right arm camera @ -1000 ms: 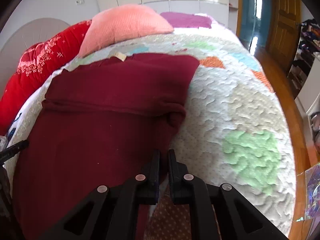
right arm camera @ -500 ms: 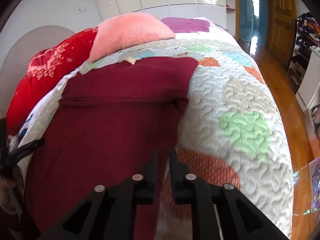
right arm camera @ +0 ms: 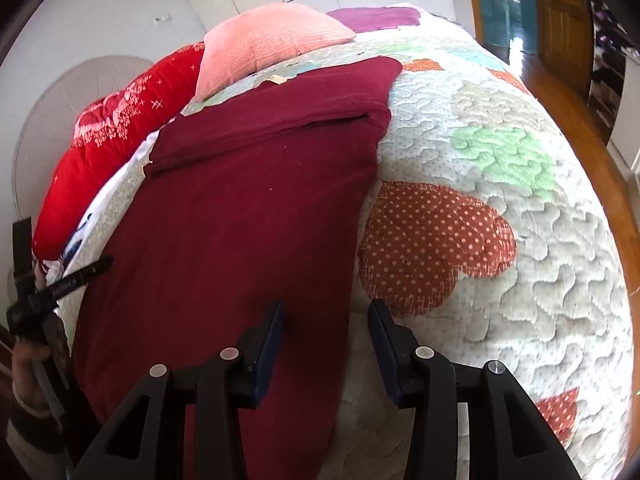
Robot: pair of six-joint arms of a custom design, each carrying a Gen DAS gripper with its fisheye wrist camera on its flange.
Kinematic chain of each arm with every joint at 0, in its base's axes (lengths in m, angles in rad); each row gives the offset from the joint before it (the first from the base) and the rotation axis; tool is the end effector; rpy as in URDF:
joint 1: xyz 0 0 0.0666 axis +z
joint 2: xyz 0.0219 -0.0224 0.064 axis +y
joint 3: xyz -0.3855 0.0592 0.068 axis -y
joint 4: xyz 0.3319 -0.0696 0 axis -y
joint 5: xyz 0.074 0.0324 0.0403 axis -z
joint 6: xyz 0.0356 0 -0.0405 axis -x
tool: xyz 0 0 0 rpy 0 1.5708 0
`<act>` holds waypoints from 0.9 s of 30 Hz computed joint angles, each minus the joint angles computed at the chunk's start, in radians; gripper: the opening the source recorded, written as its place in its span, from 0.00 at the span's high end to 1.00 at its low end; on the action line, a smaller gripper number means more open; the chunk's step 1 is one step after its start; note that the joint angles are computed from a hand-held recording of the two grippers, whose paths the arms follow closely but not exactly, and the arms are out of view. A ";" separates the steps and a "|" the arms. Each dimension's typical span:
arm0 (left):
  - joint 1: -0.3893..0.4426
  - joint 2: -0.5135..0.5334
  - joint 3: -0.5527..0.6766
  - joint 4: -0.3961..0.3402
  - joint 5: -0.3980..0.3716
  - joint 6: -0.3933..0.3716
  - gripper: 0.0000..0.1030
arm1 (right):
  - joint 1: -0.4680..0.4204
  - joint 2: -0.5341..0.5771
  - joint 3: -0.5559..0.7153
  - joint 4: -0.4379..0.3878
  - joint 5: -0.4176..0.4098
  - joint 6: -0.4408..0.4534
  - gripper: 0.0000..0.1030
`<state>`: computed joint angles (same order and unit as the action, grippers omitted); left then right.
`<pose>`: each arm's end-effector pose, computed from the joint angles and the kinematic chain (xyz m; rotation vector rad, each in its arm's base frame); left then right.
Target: Fold small clothes
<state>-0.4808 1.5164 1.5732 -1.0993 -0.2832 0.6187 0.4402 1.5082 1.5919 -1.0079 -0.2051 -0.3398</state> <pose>0.4074 -0.2018 0.4445 -0.2735 2.5347 -0.0503 0.4149 0.2030 0.4603 -0.2167 2.5533 0.5700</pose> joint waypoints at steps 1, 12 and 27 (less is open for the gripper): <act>-0.004 -0.003 -0.004 -0.001 -0.002 0.005 0.47 | 0.001 -0.006 -0.007 0.004 0.003 -0.002 0.58; -0.021 -0.057 -0.046 -0.006 0.040 0.036 0.46 | 0.017 -0.035 -0.018 -0.026 0.039 0.008 0.56; -0.039 -0.130 -0.125 -0.001 0.087 0.060 0.46 | 0.033 -0.092 -0.100 0.034 -0.021 0.002 0.62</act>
